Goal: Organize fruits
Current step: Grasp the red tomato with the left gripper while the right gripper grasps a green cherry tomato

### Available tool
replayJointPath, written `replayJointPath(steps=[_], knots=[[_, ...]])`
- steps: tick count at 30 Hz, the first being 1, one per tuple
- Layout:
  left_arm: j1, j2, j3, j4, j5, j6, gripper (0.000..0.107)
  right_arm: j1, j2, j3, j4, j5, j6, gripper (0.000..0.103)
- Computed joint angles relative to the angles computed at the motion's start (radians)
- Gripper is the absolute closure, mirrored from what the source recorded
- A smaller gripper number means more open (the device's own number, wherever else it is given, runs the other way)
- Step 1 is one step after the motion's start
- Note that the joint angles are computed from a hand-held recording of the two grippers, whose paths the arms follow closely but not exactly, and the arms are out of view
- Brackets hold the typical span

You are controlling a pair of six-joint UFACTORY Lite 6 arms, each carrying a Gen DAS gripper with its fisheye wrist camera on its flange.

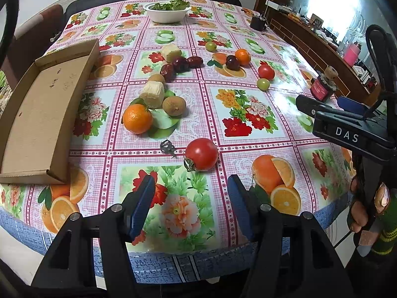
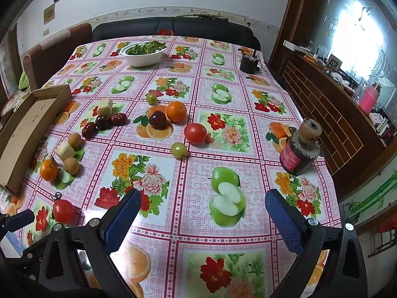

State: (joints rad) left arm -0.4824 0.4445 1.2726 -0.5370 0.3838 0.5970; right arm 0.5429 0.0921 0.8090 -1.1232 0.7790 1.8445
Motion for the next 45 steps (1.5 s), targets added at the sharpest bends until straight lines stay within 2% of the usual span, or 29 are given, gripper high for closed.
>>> replayJointPath(steps=[15, 20, 26, 29, 31, 33, 35, 38, 43, 45], knots=[[0.011, 0.059, 0.049, 0.02, 0.016, -0.021, 0.048, -0.036, 0.041, 0.007, -0.024, -0.069, 0.011, 0.002], [0.008, 0.087, 0.077, -0.012, 0.011, 0.003, 0.048, -0.062, 0.036, -0.008, -0.047, -0.132, 0.027, 0.002], [0.006, 0.158, 0.173, -0.013, 0.081, -0.022, 0.048, -0.118, 0.018, -0.05, -0.131, -0.261, 0.096, 0.003], [0.006, 0.198, 0.225, -0.024, 0.112, -0.02, 0.048, -0.175, 0.004, -0.085, -0.234, -0.364, 0.18, 0.009], [-0.004, 0.225, 0.256, 0.01, 0.101, -0.051, 0.048, -0.232, -0.001, -0.112, -0.399, -0.451, 0.327, 0.013], [-0.009, 0.239, 0.275, 0.012, 0.098, -0.055, 0.048, -0.275, 0.018, -0.111, -0.525, -0.492, 0.439, 0.015], [-0.015, 0.254, 0.293, 0.036, 0.081, -0.07, 0.048, -0.309, 0.058, -0.084, -0.592, -0.509, 0.485, 0.022], [-0.02, 0.27, 0.313, 0.047, 0.076, -0.078, 0.048, -0.38, 0.123, -0.032, -0.801, -0.561, 0.646, 0.028], [-0.029, 0.263, 0.298, 0.062, 0.055, -0.065, 0.048, -0.449, 0.221, 0.063, -0.939, -0.617, 0.733, 0.039], [-0.031, 0.258, 0.288, 0.066, 0.043, -0.056, 0.048, -0.455, 0.257, 0.099, -0.928, -0.623, 0.702, 0.041]])
